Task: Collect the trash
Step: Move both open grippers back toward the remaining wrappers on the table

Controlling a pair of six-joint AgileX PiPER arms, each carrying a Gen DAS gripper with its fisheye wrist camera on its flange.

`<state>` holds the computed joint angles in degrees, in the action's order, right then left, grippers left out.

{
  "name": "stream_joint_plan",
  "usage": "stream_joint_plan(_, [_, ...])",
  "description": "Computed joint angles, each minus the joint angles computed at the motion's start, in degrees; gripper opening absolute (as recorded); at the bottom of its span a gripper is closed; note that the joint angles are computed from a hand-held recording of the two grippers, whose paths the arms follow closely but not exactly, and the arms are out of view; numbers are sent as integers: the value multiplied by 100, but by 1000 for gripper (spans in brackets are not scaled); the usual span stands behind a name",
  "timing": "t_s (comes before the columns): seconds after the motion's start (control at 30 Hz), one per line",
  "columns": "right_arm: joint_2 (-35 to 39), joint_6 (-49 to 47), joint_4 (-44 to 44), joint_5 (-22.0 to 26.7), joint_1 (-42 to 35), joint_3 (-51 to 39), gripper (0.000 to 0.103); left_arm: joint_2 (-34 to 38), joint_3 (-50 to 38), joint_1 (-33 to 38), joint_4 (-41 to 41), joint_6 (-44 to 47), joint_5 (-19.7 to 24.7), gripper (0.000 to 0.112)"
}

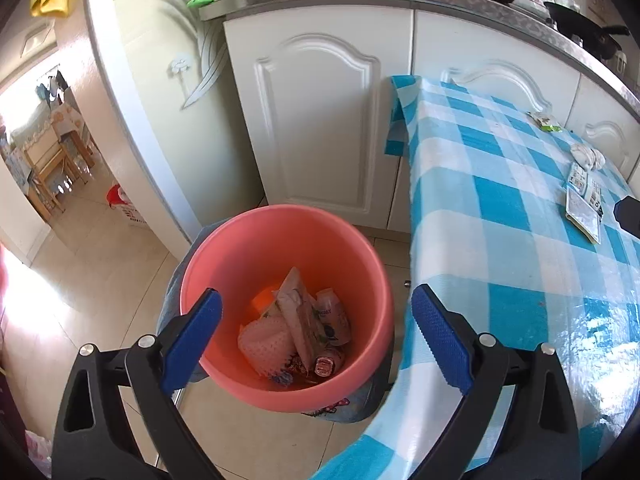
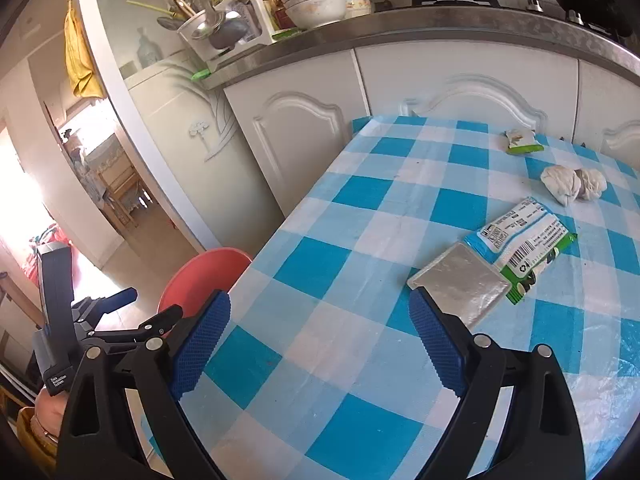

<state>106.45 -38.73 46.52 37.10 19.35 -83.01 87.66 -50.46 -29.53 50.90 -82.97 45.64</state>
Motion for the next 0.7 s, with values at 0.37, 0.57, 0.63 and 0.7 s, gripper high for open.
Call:
stream_joint_plan(0.37, [-29, -1393, 1586, 321, -1118, 411, 90, 565, -1127, -755, -154, 422, 655, 96])
stream_joint_plan(0.57, [185, -1766, 2186, 607, -1769, 336, 90, 781, -1678, -1027, -305, 752, 695, 96])
stream_joint_plan(0.63, [339, -1811, 2369, 780, -2007, 232, 90, 869, -1905, -1031, -447, 910, 612, 96])
stream_joint_plan(0.7, [555, -1748, 2535, 1054, -2272, 54, 90, 969, -2156, -968, -672, 1135, 439, 96])
